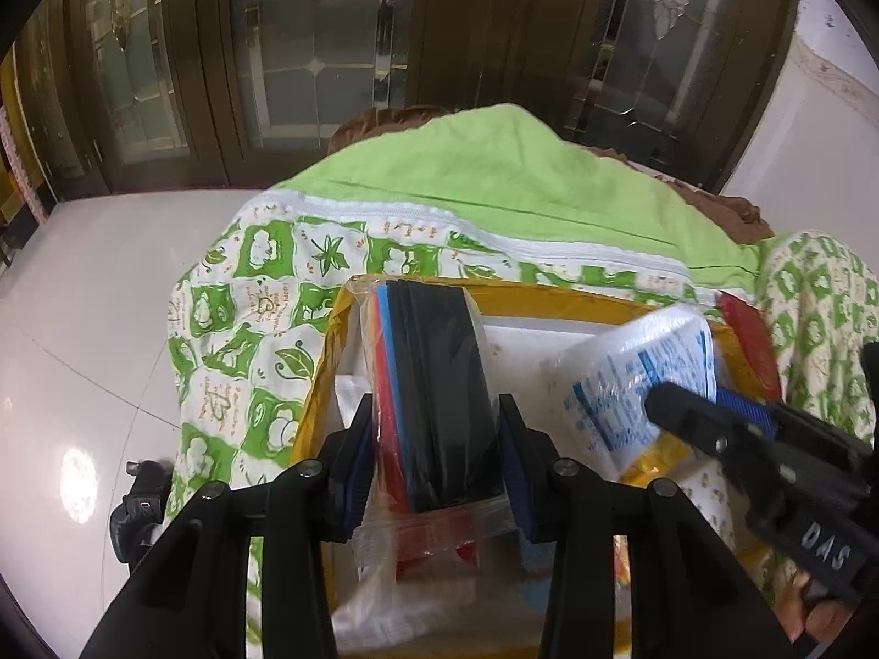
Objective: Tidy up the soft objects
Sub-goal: 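Open both tools to release the bag and packet into the tray, then move the left tool to the coloured sticks bag while the right tool approaches the white paper packet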
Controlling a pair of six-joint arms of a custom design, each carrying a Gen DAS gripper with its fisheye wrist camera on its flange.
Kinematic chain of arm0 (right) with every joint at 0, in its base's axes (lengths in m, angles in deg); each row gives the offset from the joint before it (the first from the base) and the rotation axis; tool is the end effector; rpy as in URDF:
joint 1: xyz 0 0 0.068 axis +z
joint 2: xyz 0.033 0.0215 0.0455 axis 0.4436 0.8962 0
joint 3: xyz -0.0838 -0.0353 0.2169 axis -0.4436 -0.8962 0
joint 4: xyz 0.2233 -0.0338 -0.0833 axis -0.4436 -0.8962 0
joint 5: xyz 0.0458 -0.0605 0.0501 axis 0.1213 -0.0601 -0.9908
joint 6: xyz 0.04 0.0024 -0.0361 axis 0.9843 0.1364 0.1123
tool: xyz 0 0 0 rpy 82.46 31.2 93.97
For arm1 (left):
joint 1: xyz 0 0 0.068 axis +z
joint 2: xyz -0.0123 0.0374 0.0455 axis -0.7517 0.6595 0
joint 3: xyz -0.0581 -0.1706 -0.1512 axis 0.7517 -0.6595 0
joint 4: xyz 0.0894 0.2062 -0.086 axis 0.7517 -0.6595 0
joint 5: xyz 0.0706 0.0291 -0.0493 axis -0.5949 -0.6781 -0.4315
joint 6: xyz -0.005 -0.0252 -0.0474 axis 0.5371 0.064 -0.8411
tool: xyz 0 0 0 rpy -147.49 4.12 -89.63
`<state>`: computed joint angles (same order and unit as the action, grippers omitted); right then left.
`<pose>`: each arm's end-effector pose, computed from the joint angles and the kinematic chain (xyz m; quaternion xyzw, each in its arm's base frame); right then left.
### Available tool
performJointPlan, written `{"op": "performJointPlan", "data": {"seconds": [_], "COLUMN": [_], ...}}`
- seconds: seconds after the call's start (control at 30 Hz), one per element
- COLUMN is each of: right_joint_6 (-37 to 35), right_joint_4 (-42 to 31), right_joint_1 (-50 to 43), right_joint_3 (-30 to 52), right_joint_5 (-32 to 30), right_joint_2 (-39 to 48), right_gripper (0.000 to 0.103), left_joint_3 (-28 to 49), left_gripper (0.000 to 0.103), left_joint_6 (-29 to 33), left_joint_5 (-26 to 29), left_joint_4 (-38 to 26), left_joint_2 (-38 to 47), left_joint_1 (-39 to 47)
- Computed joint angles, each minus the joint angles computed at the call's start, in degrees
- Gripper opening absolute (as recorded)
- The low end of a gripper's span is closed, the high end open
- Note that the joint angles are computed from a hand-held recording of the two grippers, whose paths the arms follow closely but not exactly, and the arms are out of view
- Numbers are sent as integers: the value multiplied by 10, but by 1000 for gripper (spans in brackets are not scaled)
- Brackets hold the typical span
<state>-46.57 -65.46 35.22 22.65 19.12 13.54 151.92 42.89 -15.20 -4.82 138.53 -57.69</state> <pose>0.3053 0.0569 0.2087 0.0149 0.9285 0.1947 0.3158 0.3294 -0.0557 0.2124 0.0699 0.9522 -0.0787 0.2867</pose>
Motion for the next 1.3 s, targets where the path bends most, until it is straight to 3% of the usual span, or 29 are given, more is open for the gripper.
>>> {"op": "performJointPlan", "data": {"seconds": [0.47, 0.6, 0.7, 0.8, 1.03, 1.3], "right_joint_6": [-4, 9, 11, 14, 14, 20], "right_joint_4": [18, 32, 39, 45, 11, -49], "right_joint_1": [15, 11, 8, 4, -11, -19], "right_joint_3": [14, -8, -36, -75, -139, -224], "right_joint_5": [-11, -9, -4, 2, 11, -22], "right_joint_2": [78, 59, 24, -33, -155, -304], "right_gripper": [31, 42, 55, 61, 88, 91], "left_joint_3": [69, 53, 33, 0, -116, -273], "left_gripper": [41, 63, 69, 77, 91, 92], "left_joint_6": [-18, -19, -21, -18, -43, -91], "left_joint_5": [4, 6, 19, 11, -7, -56], "left_joint_4": [-1, 8, 11, 15, 9, -39], "left_joint_2": [94, 83, 60, 17, -130, -337], "left_joint_1": [3, 3, 7, 2, -10, -60]}}
